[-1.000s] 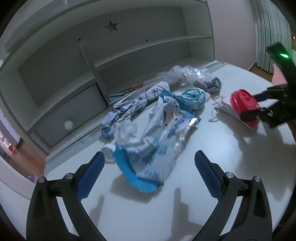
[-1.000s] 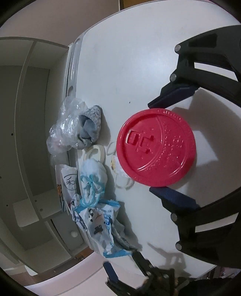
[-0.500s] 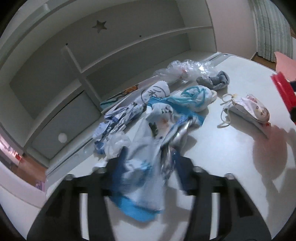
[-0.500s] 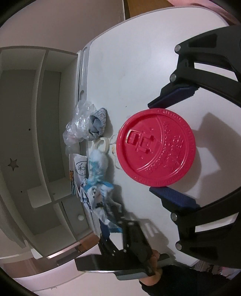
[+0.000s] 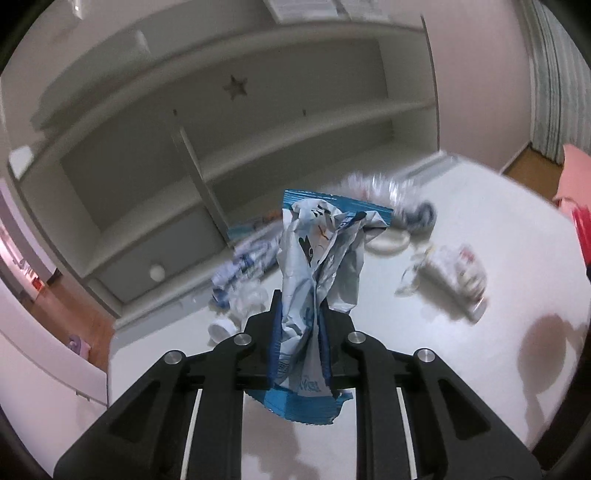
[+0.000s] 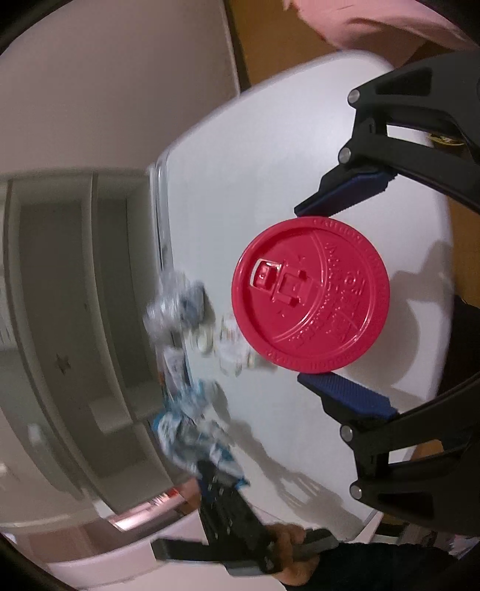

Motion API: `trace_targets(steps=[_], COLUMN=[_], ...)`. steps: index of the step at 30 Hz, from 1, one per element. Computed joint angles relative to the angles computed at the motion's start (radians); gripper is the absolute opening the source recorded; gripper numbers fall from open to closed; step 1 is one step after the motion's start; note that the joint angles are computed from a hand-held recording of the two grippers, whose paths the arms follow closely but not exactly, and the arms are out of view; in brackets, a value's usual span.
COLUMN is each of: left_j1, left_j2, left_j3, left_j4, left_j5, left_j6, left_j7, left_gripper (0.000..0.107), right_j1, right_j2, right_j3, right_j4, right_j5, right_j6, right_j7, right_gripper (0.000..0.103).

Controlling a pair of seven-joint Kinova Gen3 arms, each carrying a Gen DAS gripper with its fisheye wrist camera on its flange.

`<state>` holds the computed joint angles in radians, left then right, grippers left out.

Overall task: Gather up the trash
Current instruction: 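Carry the red lid and wrapper over the bin with both tools, then open the right tool to drop the red lid into the bin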

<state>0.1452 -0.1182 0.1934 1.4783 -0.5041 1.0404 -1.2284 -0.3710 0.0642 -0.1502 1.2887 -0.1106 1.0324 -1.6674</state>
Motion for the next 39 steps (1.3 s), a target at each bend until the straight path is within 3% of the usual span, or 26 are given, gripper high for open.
trace_targets(steps=[2, 8, 15, 21, 25, 28, 34, 39], left_j1=[0.003, 0.139, 0.357, 0.522, 0.643, 0.714, 0.768, 0.796], left_j2=[0.018, 0.083, 0.265, 0.485, 0.613, 0.71, 0.915, 1.016], left_j3=[0.043, 0.096, 0.157, 0.197, 0.163, 0.119, 0.063, 0.013], left_j4=[-0.052, -0.145, -0.245, -0.412, -0.489, -0.554, -0.744, -0.87], left_j5=[-0.023, -0.052, -0.019, 0.064, 0.038, 0.042, 0.148, 0.206], left_j6=[0.057, 0.101, 0.037, -0.017, -0.062, -0.069, -0.014, 0.049], left_j7=[0.006, 0.037, 0.054, 0.0, -0.013, -0.015, -0.056, -0.063], left_gripper=[0.016, 0.016, 0.016, 0.016, 0.016, 0.016, 0.016, 0.016], right_j1=[0.038, 0.152, 0.307, 0.457, 0.561, 0.645, 0.729, 0.83], right_j2=[-0.037, -0.145, -0.227, -0.235, -0.182, -0.083, 0.099, 0.174], right_j3=[0.025, 0.105, 0.241, 0.36, 0.421, 0.471, 0.43, 0.366], right_j4=[0.043, 0.178, 0.331, 0.457, 0.537, 0.573, 0.572, 0.555], right_j5=[-0.037, -0.116, -0.176, -0.187, -0.206, -0.272, -0.261, -0.313], right_j6=[-0.001, -0.011, 0.003, -0.025, -0.072, -0.083, -0.105, -0.091], right_j7=[0.023, 0.101, 0.192, 0.271, 0.336, 0.432, 0.461, 0.505], right_gripper=[0.08, 0.08, 0.08, 0.08, 0.08, 0.08, 0.08, 0.08])
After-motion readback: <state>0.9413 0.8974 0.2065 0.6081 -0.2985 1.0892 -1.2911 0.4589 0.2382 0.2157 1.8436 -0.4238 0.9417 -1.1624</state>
